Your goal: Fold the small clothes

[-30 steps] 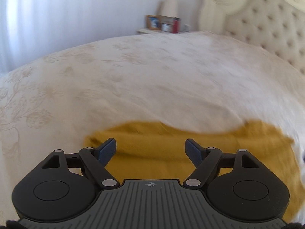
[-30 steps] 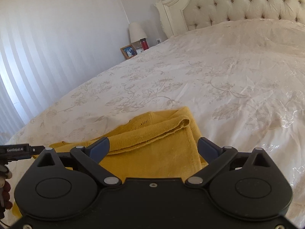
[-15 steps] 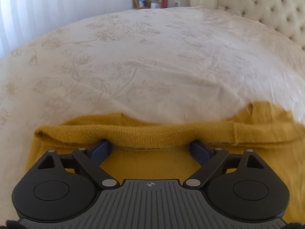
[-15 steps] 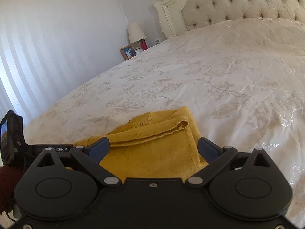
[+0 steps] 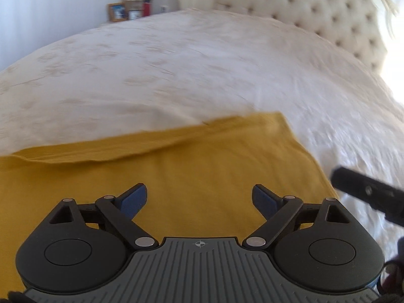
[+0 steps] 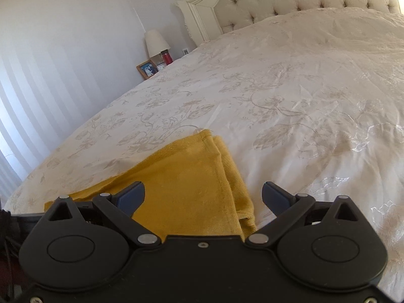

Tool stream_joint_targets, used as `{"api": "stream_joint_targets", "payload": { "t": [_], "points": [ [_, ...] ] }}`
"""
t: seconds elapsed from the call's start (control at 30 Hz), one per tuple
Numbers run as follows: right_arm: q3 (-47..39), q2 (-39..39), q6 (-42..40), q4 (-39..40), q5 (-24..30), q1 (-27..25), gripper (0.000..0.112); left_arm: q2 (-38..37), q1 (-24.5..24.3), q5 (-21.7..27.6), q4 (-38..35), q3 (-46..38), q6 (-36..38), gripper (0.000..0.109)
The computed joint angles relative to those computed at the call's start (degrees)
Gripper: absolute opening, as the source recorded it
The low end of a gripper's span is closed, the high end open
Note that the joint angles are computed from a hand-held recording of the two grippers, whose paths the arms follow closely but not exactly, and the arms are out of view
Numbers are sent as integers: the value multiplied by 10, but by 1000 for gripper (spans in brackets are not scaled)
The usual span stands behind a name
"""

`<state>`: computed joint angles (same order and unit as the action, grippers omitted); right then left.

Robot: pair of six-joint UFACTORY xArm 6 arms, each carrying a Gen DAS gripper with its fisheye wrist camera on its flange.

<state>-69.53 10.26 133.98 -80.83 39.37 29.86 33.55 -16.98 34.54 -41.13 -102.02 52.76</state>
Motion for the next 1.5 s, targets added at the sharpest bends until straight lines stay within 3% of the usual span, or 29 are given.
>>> {"api": "stream_joint_targets", "payload": {
  "t": [0.07,0.2,0.33,0.47,0.53,0.7,0.83,1.07,1.2,1.3,1.5],
  "points": [
    [9,-6,8,6,3,-3,100,12,-15,-14,33,-2,-13,91],
    [32,-19,33,22,0,-14,100,32,-37,-56,86,-7,-46,102],
    [57,-34,84,11,-18,-25,100,97,-34,-33,128,-111,-76,102],
    [60,-36,82,7,-18,-26,100,217,-18,68,198,-326,-228,102],
    [61,-37,77,9,-16,-26,100,222,-12,67,200,-344,-274,102],
    [51,-23,33,31,-55,-37,102,84,1,-8,108,-137,-184,102],
    [28,-1,-72,79,-79,-41,102,-19,21,-32,58,22,-84,102],
    [23,7,-217,207,-8,-29,102,-116,85,-78,70,191,-25,102],
    [39,-5,-214,220,13,-29,102,-130,123,-46,53,207,-14,102],
    [30,-2,-224,226,31,-21,102,-133,126,-54,33,214,-4,102],
    [39,-31,-93,94,69,2,102,-145,95,-158,18,269,3,103]
  ]
}}
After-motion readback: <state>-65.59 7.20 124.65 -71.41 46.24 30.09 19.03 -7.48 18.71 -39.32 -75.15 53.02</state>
